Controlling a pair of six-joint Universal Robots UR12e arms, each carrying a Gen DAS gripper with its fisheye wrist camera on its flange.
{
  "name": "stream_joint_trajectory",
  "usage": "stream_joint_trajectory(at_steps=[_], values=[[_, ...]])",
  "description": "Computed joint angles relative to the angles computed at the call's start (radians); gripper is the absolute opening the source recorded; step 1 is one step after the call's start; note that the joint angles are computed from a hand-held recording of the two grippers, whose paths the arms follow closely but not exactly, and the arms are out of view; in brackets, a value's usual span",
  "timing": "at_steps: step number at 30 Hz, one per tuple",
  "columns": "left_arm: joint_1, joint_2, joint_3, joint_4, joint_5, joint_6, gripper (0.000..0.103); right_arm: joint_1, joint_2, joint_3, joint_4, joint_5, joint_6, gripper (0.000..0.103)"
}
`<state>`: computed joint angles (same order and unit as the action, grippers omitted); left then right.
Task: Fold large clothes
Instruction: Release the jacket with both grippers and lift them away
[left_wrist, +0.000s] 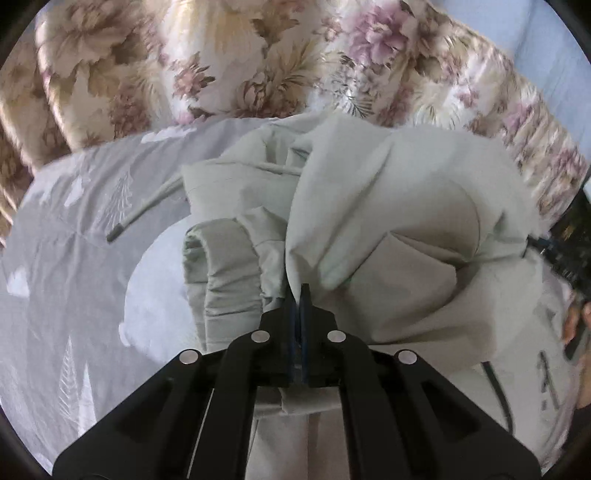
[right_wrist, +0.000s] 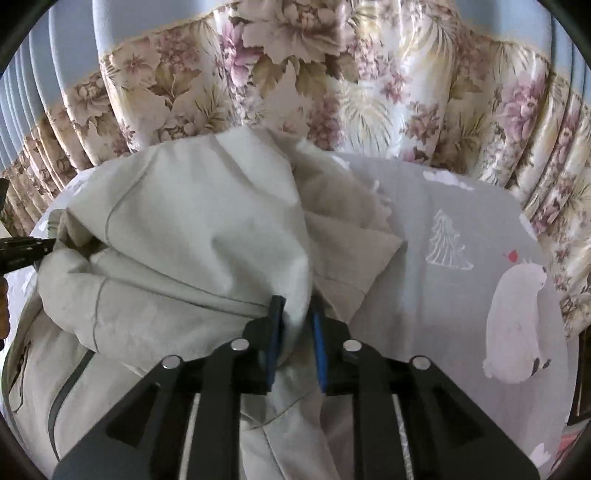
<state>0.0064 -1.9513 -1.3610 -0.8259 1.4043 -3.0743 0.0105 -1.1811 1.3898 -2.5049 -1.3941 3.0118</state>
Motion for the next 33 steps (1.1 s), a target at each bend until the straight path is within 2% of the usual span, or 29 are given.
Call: stream_joint_trajectory(at_steps=[1, 2, 3, 4, 5, 6, 7, 8, 10, 12, 16, 18, 20, 24, 26, 27, 30, 33], values=[[-0.003, 0.003, -0.004, 0.009, 0.016, 0.006, 0.006, -0.003, -0.005, 0.001, -0.001, 0.011, 0.008, 0.024], [-0.003, 0.007, -0.007, 0.013, 0.016, 0.01, 0.011, -0.009, -0.017, 0.006, -0.007, 0.032, 0.021, 0.038], [-0.002, 0.015, -0.012, 0.013, 0.012, 0.019, 0.015, -0.013, -0.029, 0.014, -0.021, 0.042, 0.026, 0.044], [-0.001, 0.023, -0.018, 0.015, 0.011, 0.023, 0.027, -0.015, -0.04, 0.025, -0.036, 0.044, 0.026, 0.051], [-0.001, 0.036, -0.031, 0.03, 0.02, 0.024, 0.043, -0.016, -0.056, 0.039, -0.059, 0.049, 0.023, 0.051], [-0.005, 0.045, -0.042, 0.051, 0.043, 0.024, 0.055, -0.018, -0.067, 0.048, -0.07, 0.056, 0.018, 0.051], [-0.013, 0.057, -0.06, 0.09, 0.088, 0.021, 0.076, -0.02, -0.081, 0.062, -0.089, 0.065, 0.019, 0.051], [-0.02, 0.068, -0.078, 0.13, 0.126, 0.025, 0.082, -0.021, -0.094, 0.074, -0.104, 0.076, 0.025, 0.051], [-0.023, 0.08, -0.092, 0.153, 0.134, 0.041, 0.082, -0.023, -0.104, 0.084, -0.112, 0.106, 0.021, 0.051], [-0.024, 0.084, -0.093, 0.145, 0.112, 0.046, 0.082, -0.012, -0.099, 0.085, -0.121, 0.122, -0.003, 0.051], [-0.037, 0.063, -0.082, 0.137, 0.103, 0.052, 0.082, 0.032, -0.068, 0.084, -0.152, 0.039, -0.081, 0.051], [-0.053, 0.042, -0.069, 0.118, 0.153, 0.087, 0.082, 0.056, -0.047, 0.074, -0.112, -0.047, -0.149, 0.051], [-0.063, 0.019, -0.052, 0.084, 0.213, 0.125, 0.081, 0.067, -0.035, 0.069, -0.068, -0.095, -0.192, 0.049], [-0.067, 0.006, -0.031, 0.054, 0.238, 0.168, 0.084, 0.075, -0.033, 0.083, -0.064, -0.131, -0.216, 0.049], [-0.071, 0.009, -0.031, 0.055, 0.251, 0.171, 0.082, 0.067, -0.039, 0.079, -0.049, -0.101, -0.195, 0.049], [-0.07, 0.017, -0.037, 0.056, 0.249, 0.165, 0.082, 0.056, -0.049, 0.085, -0.057, -0.057, -0.174, 0.049], [-0.05, 0.045, -0.053, 0.052, 0.172, 0.132, 0.081, 0.029, -0.069, 0.098, -0.104, 0.05, -0.101, 0.049], [-0.037, 0.061, -0.06, 0.065, 0.135, 0.094, 0.082, 0.025, -0.072, 0.093, -0.151, 0.048, -0.077, 0.051]])
